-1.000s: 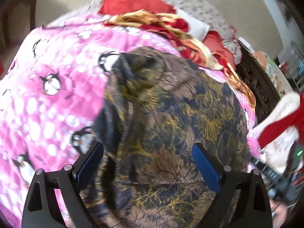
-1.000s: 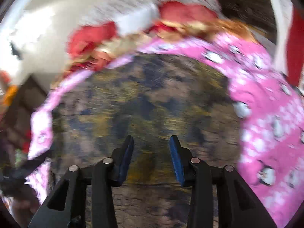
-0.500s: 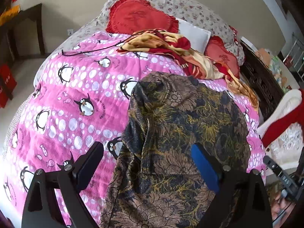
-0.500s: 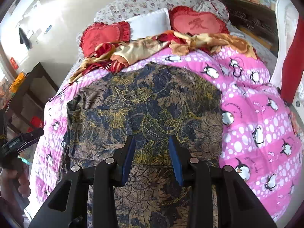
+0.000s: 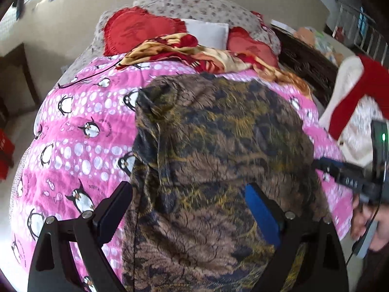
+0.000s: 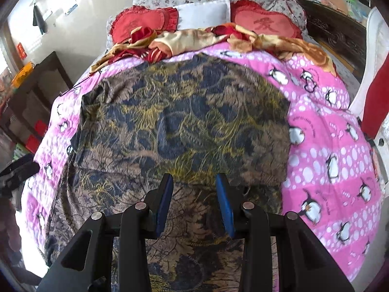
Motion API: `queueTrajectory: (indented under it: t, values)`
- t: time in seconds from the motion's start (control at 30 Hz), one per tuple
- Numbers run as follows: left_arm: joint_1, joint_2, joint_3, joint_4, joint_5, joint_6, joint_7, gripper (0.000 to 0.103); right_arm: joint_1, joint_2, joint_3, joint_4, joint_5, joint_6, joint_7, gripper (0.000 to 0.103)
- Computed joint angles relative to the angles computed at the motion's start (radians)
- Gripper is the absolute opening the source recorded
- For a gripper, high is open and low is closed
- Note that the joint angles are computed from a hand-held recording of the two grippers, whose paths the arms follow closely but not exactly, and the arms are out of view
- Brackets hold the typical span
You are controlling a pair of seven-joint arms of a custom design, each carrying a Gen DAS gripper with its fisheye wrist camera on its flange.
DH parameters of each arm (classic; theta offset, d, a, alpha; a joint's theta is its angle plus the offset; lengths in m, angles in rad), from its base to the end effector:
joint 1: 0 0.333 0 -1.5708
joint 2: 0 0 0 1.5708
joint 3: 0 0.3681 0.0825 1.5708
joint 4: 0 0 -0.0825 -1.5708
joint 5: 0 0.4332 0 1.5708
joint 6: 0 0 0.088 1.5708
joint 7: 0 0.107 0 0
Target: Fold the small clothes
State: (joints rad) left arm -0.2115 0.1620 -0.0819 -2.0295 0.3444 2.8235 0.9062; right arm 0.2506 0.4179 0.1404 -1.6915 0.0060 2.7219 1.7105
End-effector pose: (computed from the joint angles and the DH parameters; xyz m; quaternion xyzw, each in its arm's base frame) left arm 0.6406 -0.2087 0.4620 -0.6970 0.6408 -0.2641 0.1838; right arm 0.7198 0.2793 0.4502 -0.7424 0.5968 -0.1270 0.2767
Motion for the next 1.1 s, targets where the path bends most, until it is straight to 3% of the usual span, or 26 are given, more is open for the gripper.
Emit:
queueTrajectory:
  t: [0.1,0.23,0.3,0.4,0.5,0.63,0.8,0.9,1.03,1.1]
  values:
    - [-0.011,-0.017,-0.007,-0.037,0.004,0.008,-0.033,0.096,0.023,-0.006,-0.016,-0.025,-0.039,0.031,0.016,0.021]
    - [-0.017,-0.052,-0.024,-0.079,0.018,0.014,-0.042,0.096,0.028,0.0,-0.006,-0.017,-0.06,-0.006,-0.011,0.025]
    - [-0.02,-0.076,-0.03,-0.102,0.053,0.016,-0.057,0.096,0.057,0.0,-0.033,-0.012,-0.109,-0.033,0.008,0.03]
    - [-0.009,-0.108,-0.044,-0.135,0.08,0.001,-0.084,0.096,0.078,-0.017,-0.051,-0.039,-0.174,-0.023,0.016,0.031]
    - [0.013,-0.141,-0.067,-0.173,0.037,-0.024,-0.037,0.096,0.047,-0.05,-0.011,-0.09,-0.142,0.006,-0.056,0.031]
    - [0.038,-0.184,-0.088,-0.213,0.143,-0.053,-0.081,0.096,-0.002,-0.129,0.04,-0.213,-0.066,0.096,-0.192,0.031]
    - [0.087,-0.247,-0.115,-0.308,0.141,0.013,-0.105,0.096,-0.011,-0.215,0.034,-0.35,-0.015,0.173,-0.268,0.031]
    - [0.124,-0.267,-0.14,-0.341,0.197,0.007,-0.148,0.096,-0.005,-0.234,0.018,-0.397,-0.016,0.208,-0.267,0.031]
    - [0.16,-0.304,-0.148,-0.404,0.226,0.048,-0.14,0.096,-0.06,-0.245,0.086,-0.444,0.13,0.276,-0.384,0.031]
    - [0.182,-0.324,-0.152,-0.443,0.22,0.09,-0.125,0.096,-0.114,-0.255,0.163,-0.472,0.255,0.334,-0.503,0.031]
